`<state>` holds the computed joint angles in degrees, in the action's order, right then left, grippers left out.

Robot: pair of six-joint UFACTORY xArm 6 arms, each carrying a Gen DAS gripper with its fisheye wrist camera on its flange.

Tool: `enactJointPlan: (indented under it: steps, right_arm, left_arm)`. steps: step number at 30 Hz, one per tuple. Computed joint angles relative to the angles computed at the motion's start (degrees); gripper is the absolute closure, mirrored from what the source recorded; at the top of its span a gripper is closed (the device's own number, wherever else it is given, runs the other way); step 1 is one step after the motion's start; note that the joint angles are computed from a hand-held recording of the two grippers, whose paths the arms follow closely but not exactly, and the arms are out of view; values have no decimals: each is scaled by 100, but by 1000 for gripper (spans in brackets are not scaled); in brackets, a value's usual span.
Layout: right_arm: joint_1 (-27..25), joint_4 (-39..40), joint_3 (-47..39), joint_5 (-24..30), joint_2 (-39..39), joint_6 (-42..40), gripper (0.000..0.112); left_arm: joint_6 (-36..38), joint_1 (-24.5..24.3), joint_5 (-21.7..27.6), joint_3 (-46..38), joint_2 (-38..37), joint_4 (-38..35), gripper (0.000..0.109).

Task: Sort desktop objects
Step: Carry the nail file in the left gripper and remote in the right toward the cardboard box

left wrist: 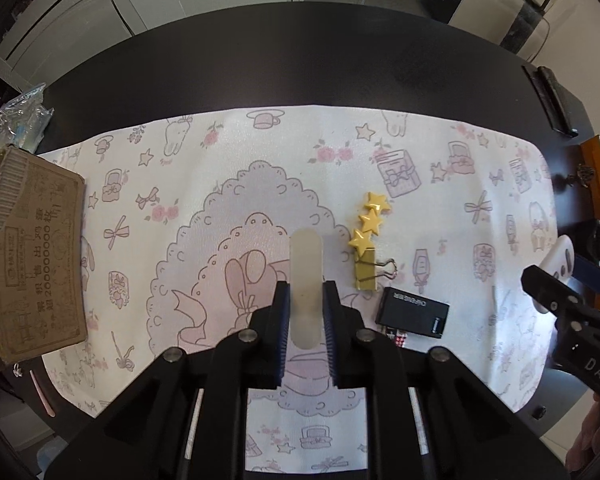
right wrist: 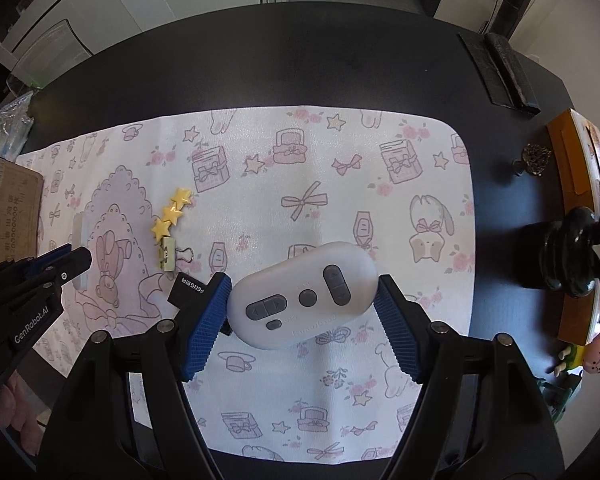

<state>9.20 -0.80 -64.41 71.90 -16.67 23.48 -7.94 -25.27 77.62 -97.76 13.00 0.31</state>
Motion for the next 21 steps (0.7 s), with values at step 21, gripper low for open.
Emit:
enactJointPlan:
  steps: [21]
  right_arm:
    - [623,-381,-2648,2449,-169,618,37]
  left_arm:
    - [327,477,1774,-679,-1783,-114,92]
